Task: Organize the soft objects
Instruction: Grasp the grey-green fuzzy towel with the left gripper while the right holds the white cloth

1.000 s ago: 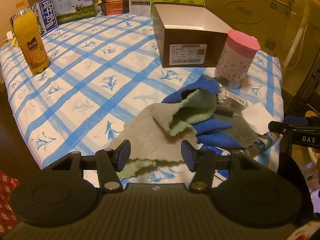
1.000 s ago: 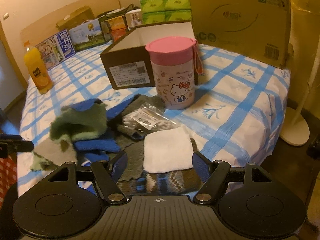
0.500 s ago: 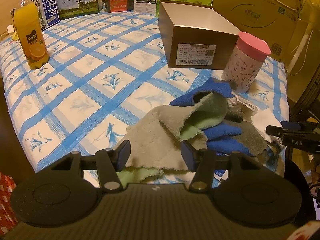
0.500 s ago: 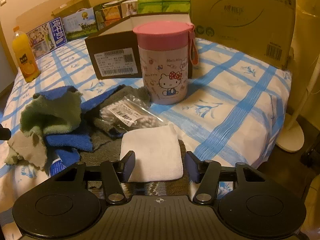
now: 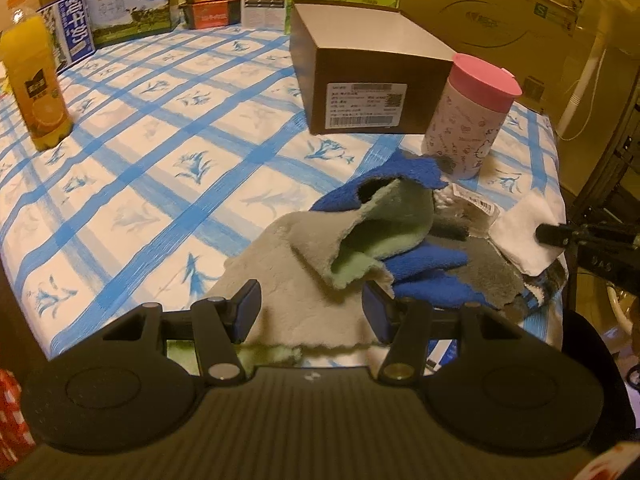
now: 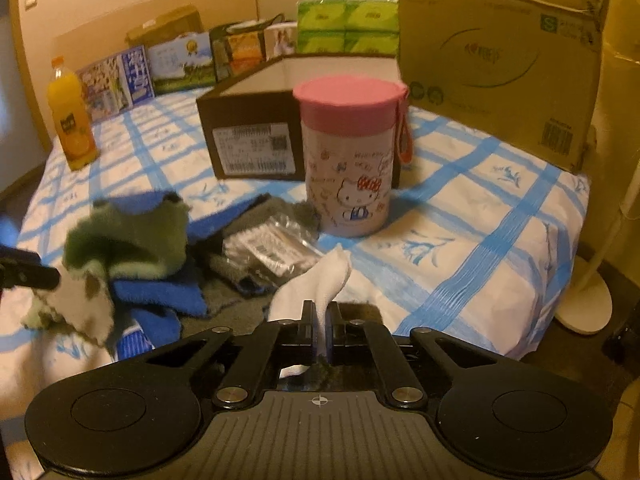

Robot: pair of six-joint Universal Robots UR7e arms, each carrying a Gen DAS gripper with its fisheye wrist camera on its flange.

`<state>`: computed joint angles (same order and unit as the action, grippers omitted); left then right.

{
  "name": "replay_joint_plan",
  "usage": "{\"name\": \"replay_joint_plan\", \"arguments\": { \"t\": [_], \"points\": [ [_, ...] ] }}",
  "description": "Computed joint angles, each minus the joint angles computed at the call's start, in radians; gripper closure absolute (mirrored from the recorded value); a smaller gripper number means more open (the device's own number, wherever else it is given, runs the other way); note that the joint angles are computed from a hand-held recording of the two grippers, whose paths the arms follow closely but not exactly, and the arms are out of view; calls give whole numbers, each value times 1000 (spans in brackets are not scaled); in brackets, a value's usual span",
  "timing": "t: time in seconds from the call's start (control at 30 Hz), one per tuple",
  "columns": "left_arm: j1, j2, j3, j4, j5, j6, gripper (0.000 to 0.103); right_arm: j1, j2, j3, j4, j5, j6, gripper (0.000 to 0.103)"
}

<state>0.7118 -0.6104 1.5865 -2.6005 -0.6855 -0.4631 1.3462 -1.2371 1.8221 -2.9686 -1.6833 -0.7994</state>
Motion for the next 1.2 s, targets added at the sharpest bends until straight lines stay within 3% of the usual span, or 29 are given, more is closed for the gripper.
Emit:
{"name": "replay_joint_plan", "arguments": {
  "t": [0.1,0.27,0.3,0.4,0.47,0.8,0.93,1.03,1.2],
  "points": [
    [10,26,-22,-41,2,65,42,3,-5,-4,-7,7,19,99],
    [33,66,-70,-72,-10,126,47,2,-11,-19,13,11,75,99],
    [37,70,-73,-85,-17,137,51,2,-12,-20,15,9,81,99],
    [50,68,-80,-75,-40,134,89,2,-15,-18,16,6,88,99],
    [51,58,-67,-78,-39,129,99,1,-18,-16,18,6,93,99],
    [8,-53,64,-126,-13,82,101,4,-38,-2,26,37,101,99],
    [-23,-114,130,-82,15,58,101,5,-48,5,29,45,105,99],
    [-36,-165,175,-2,44,-28,101,6,-51,6,32,44,106,99],
    [-26,-242,216,201,89,-289,101,7,-54,8,43,42,112,99]
  ]
}}
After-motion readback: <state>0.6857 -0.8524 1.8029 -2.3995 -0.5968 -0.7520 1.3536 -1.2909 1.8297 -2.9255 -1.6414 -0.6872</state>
